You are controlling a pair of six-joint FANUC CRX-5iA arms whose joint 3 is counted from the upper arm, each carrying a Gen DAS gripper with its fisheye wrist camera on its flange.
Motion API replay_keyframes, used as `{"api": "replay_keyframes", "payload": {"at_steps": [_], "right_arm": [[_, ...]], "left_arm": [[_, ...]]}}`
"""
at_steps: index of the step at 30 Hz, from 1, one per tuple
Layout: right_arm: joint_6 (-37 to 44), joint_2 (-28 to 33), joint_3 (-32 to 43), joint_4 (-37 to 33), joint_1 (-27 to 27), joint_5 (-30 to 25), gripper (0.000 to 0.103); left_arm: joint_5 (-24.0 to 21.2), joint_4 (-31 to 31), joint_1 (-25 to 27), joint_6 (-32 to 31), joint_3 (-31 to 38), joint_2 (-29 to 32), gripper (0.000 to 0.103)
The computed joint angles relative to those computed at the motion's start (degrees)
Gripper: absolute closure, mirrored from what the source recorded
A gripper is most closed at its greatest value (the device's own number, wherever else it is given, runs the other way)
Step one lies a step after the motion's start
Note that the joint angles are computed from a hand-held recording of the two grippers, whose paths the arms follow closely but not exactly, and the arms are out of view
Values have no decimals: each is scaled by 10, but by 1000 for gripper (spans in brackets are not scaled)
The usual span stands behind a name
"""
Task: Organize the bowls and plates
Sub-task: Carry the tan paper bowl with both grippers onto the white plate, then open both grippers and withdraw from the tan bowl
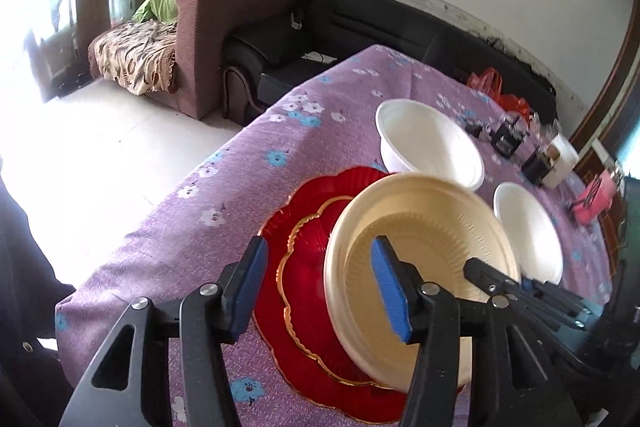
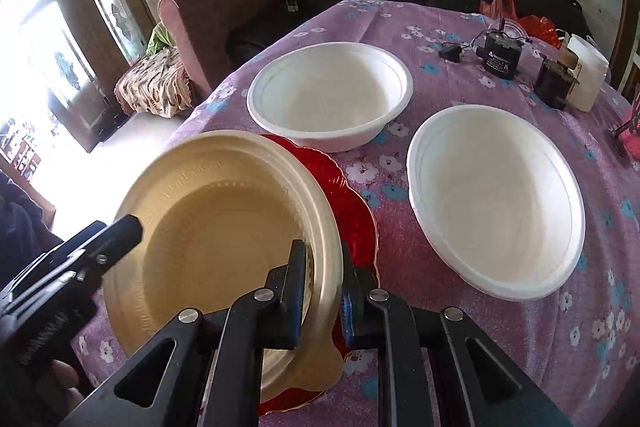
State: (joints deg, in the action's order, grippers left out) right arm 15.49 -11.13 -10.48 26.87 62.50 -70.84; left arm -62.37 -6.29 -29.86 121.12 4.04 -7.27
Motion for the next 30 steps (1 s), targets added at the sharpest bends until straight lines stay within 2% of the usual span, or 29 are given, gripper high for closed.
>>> {"api": "replay_keyframes", "payload": {"at_steps": [3,5,11,13,15,16,19,22,26,29,30], "right_arm": [[-13,-12,-14,5,0,22,75],[-24,-23,-24,14,3,32,75],[-90,-92,-75,67,30,53,74],[-116,-119,-93,101,46,36,70],[-151,-143,-112,141,59,-13,55],[-161,-150,-117,151,58,-41,53],[-186,-172,-129,133,24,-93,52],[-188,-189,-142,78,-38,-79,53],[-153,-172,-141,16,-113,-28,64],[-128,-166,-138,-29,-149,18,90],[-131,-170,-142,-31,-150,26,91]], "left_arm": [[5,0,3,11,-8,-13,42],[10,-1,3,20,-12,-24,40],[25,-27,-24,56,-9,-42,22],[26,-44,-37,70,-1,-39,21],[29,-44,-43,71,4,-34,21],[32,-39,-45,69,4,-31,21],[38,-37,-57,62,8,-25,21],[40,-24,-66,45,12,-17,21],[38,-28,-87,30,27,-5,21],[36,-30,-99,21,36,1,21],[36,-28,-100,18,38,2,21]]}}
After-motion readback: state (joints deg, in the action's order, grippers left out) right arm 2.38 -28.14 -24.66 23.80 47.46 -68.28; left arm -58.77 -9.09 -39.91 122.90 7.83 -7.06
